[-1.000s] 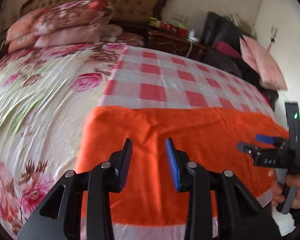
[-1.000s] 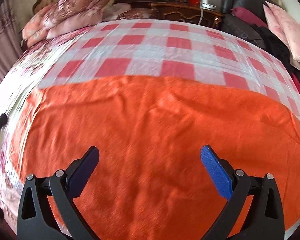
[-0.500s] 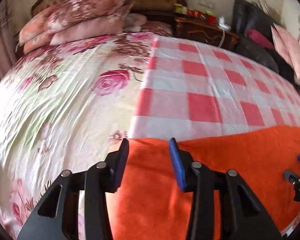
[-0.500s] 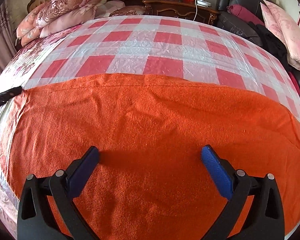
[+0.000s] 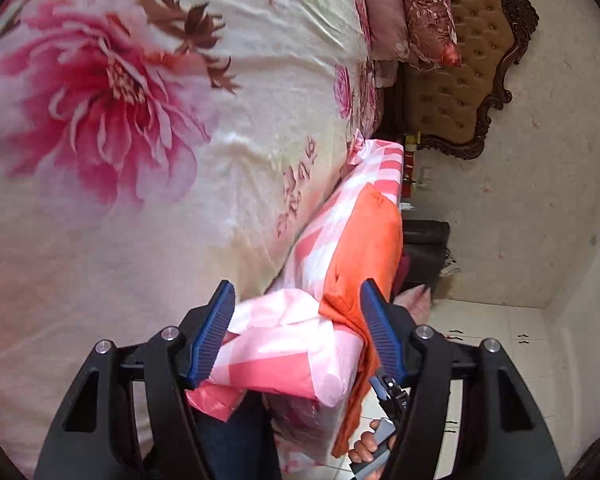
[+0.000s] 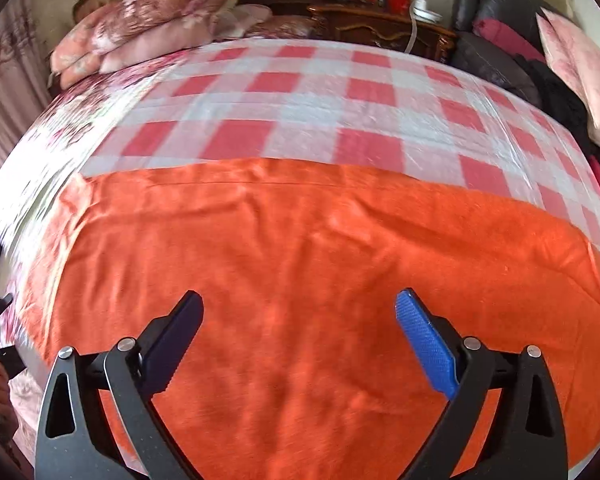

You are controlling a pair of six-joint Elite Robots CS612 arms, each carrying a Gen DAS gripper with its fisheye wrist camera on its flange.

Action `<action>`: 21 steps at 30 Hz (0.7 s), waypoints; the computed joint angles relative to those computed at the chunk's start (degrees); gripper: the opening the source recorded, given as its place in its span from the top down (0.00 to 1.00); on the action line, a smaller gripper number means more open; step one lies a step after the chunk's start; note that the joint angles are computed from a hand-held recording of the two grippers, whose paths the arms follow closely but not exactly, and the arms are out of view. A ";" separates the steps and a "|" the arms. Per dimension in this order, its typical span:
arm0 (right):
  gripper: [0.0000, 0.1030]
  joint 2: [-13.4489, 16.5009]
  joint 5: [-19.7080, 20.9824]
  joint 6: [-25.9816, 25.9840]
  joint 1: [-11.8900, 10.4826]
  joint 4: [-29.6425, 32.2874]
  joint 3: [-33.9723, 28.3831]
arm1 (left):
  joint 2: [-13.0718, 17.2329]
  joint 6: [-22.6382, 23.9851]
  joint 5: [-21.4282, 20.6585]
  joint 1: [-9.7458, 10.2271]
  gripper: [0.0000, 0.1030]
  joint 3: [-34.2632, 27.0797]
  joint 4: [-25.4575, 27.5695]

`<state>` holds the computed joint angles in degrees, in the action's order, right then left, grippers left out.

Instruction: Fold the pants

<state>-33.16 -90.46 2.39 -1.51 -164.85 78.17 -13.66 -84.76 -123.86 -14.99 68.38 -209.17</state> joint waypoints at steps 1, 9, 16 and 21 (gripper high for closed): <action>0.10 -0.18 0.22 -0.33 0.33 0.14 0.08 | 1.53 -2.44 -1.51 -0.12 0.38 -2.25 -2.03; 0.10 0.36 -1.47 -2.43 2.29 3.71 -0.96 | 7.40 -10.55 -5.42 -1.25 0.66 -12.46 -9.29; 0.06 0.63 -2.02 -2.44 2.24 4.32 -0.77 | 1.86 5.98 -2.76 -1.37 0.90 -7.07 1.54; 0.05 0.68 -1.20 -2.17 2.03 4.25 -0.75 | -3.68 17.39 2.15 -2.24 0.91 -1.92 12.75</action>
